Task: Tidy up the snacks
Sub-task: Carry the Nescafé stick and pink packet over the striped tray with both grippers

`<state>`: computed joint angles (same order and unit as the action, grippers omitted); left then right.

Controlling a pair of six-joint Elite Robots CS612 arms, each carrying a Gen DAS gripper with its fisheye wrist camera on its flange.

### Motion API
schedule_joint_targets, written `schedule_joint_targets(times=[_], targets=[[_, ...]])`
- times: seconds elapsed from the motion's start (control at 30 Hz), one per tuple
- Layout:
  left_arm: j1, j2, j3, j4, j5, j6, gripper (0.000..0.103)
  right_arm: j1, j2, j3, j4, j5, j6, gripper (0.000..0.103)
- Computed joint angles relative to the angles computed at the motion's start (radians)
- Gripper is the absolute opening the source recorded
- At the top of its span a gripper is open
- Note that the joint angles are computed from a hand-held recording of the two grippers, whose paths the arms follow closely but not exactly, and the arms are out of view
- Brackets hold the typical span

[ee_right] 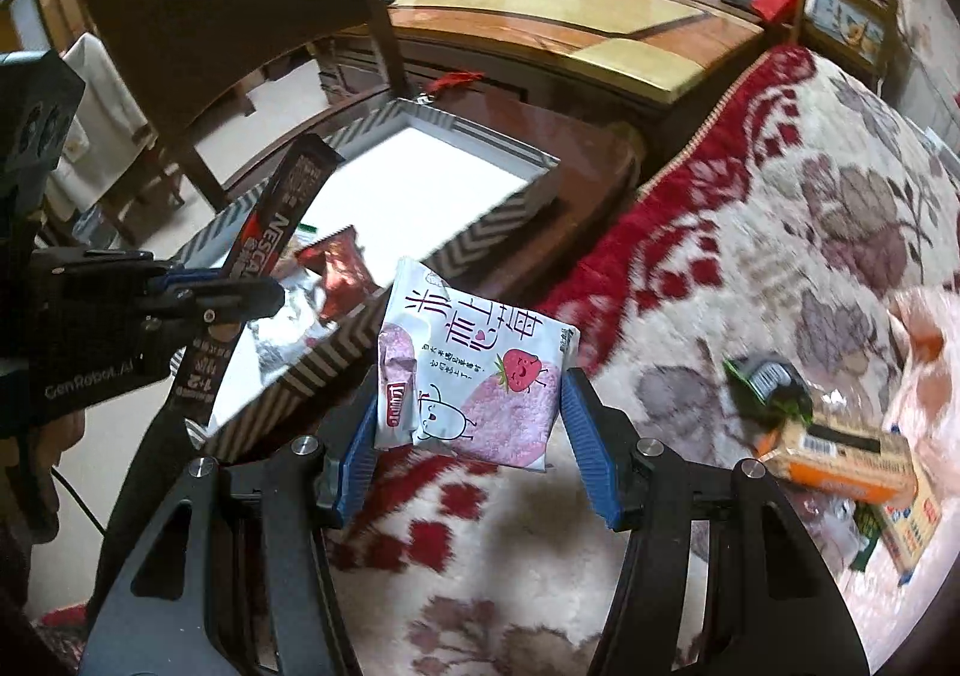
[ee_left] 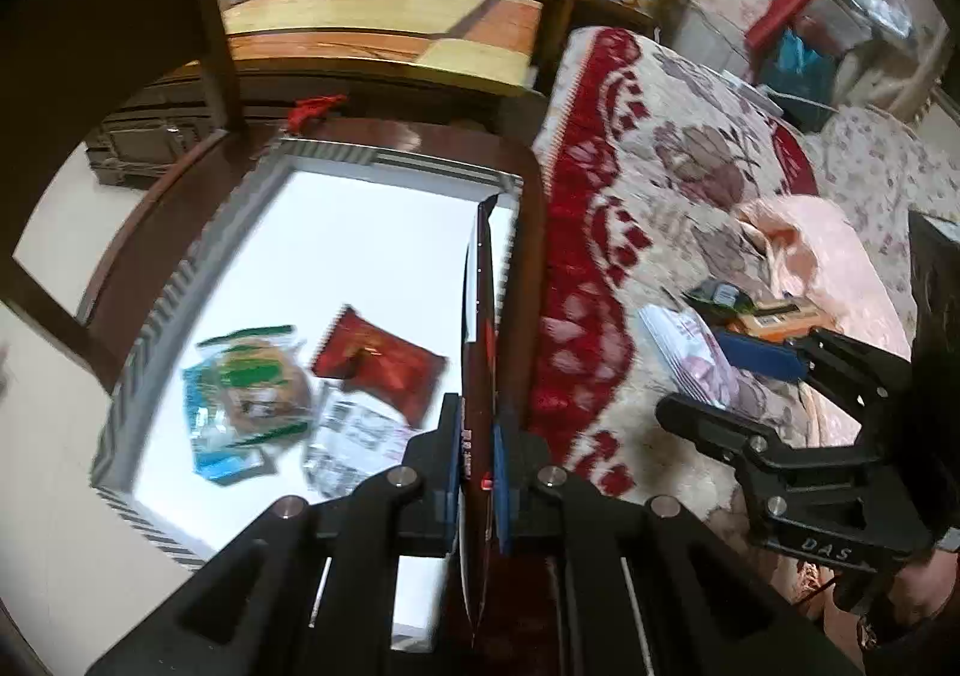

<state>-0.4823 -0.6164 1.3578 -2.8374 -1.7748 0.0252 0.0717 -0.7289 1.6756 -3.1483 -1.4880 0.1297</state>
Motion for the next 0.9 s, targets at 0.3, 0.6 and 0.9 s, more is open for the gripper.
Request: schedule_joint_targets(times=[0.3, 0.6, 0.9], targets=[[0.022, 0.011, -0.017, -0.001, 0.023, -0.032, 0.01, 0.018, 0.016, -0.047, 0.038, 0.014, -0.031, 0.057], [0.036, 0.025, -0.039, 0.01, 0.038, -0.057, 0.01, 0.031, 0.033, -0.095, 0.07, 0.024, -0.059, 0.057], [0.051, 0.049, -0.072, 0.038, 0.053, -0.093, 0.01, 0.043, 0.058, -0.157, 0.121, 0.039, -0.09, 0.057]])
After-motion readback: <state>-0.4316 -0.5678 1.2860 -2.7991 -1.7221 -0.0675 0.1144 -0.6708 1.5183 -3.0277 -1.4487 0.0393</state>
